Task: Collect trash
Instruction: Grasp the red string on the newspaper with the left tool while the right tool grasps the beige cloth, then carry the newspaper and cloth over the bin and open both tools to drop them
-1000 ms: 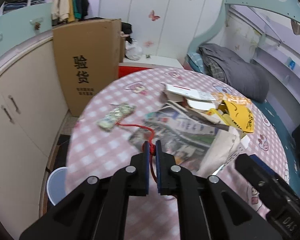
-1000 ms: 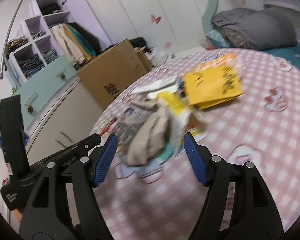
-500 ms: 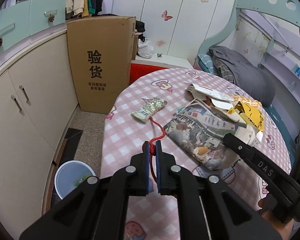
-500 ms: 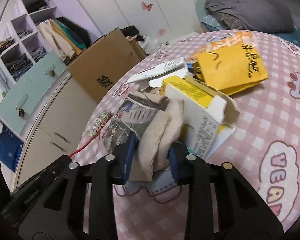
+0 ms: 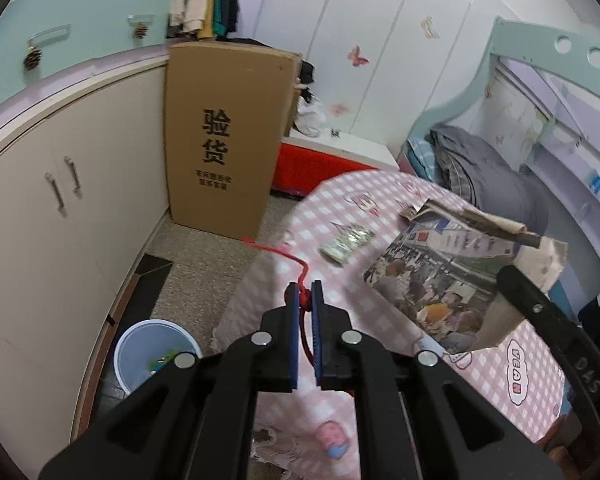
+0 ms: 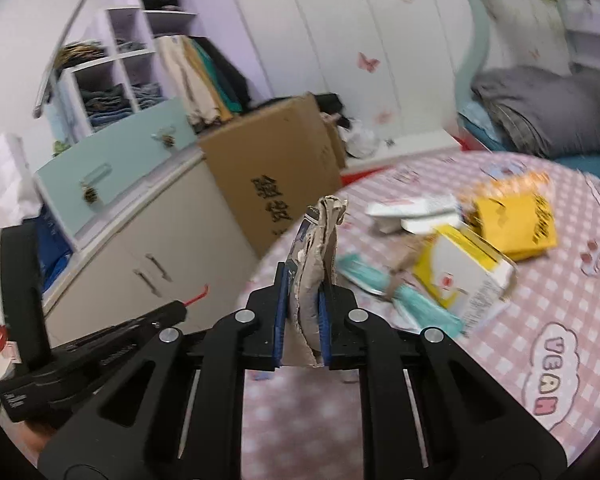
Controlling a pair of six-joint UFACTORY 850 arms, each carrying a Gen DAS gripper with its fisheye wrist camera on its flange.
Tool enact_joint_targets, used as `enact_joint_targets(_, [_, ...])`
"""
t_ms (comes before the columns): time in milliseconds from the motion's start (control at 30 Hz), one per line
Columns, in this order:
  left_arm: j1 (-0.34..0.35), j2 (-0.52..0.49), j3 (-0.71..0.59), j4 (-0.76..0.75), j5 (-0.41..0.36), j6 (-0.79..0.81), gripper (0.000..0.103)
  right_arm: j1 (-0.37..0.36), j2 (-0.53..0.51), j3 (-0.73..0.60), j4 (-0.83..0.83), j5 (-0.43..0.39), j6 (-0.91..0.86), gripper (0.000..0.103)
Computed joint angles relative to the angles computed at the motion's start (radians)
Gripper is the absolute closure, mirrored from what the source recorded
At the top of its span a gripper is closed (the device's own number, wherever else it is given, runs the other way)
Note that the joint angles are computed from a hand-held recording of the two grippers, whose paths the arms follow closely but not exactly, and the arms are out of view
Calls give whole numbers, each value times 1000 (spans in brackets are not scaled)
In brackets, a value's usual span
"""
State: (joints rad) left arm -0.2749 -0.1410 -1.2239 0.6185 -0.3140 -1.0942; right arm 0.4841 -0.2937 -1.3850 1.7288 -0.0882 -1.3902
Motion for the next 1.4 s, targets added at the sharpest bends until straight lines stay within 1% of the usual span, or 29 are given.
enact_joint_targets(33, [10,15,15,10,3,-14,97,10,-5,-10,-9,-9,3,89])
enact_joint_targets(67, [18,28,27,22,5,-30,97,21,-12,-23,-55,-17,40,89])
enact_joint_targets(167, [51,69,69,57,6,-77,97,61,-52,-82,-241,-56,197,90])
enact_joint_targets(200, [63,80,82,61,7,-84,97,69,-60,-91,-271,-70,220,90])
enact_joint_targets(333, [123,118,132,61,-1,-102,97,112,-144,-196,-500,-133,422,89])
enact_joint_targets(367, [139,120,138,49,-2,-94,97,116,-157,-209,-521,-147,439,89])
enact_joint_targets(467, [193,120,160,-2,-9,-63,97,143,-242,-305,-673,-198,583,89])
enact_joint_targets(633, [273,100,184,-94,-10,8,97,181,-374,-460,-872,-265,772,89])
enact_joint_targets(700, [302,82,186,-118,-14,31,97,192,-421,-515,-915,-289,812,89])
enact_joint_targets(733, [316,74,187,-138,-12,52,97,195,-441,-535,-907,-297,807,89])
enact_joint_targets(767, [325,67,188,-144,-13,58,97,200,-462,-555,-896,-292,794,88])
enact_joint_targets(800, [335,58,186,-142,-16,57,97,210,-494,-589,-926,-282,808,84])
enact_joint_targets(833, [343,48,183,-127,-24,45,97,216,-528,-633,-989,-296,864,78])
enact_joint_targets(867, [351,35,177,-130,-31,52,97,216,-561,-672,-1021,-323,903,49])
enact_joint_targets(900, [360,23,171,-151,-34,75,97,216,-596,-712,-1039,-346,943,36])
enact_joint_targets(933, [368,10,165,-172,-37,97,97,217,-627,-747,-1099,-367,1015,32])
enact_joint_targets(967, [371,2,164,-178,-42,103,97,216,-649,-772,-1143,-391,1068,32])
enact_joint_targets(1067, [380,-23,158,-218,-50,146,97,210,-645,-749,-1122,-390,1066,32])
enact_joint_targets(1233, [385,-57,148,-292,-56,216,97,210,-613,-699,-1166,-361,1097,32])
enact_joint_targets(1400, [379,-75,131,-307,-60,240,97,209,-593,-676,-1212,-333,1126,32])
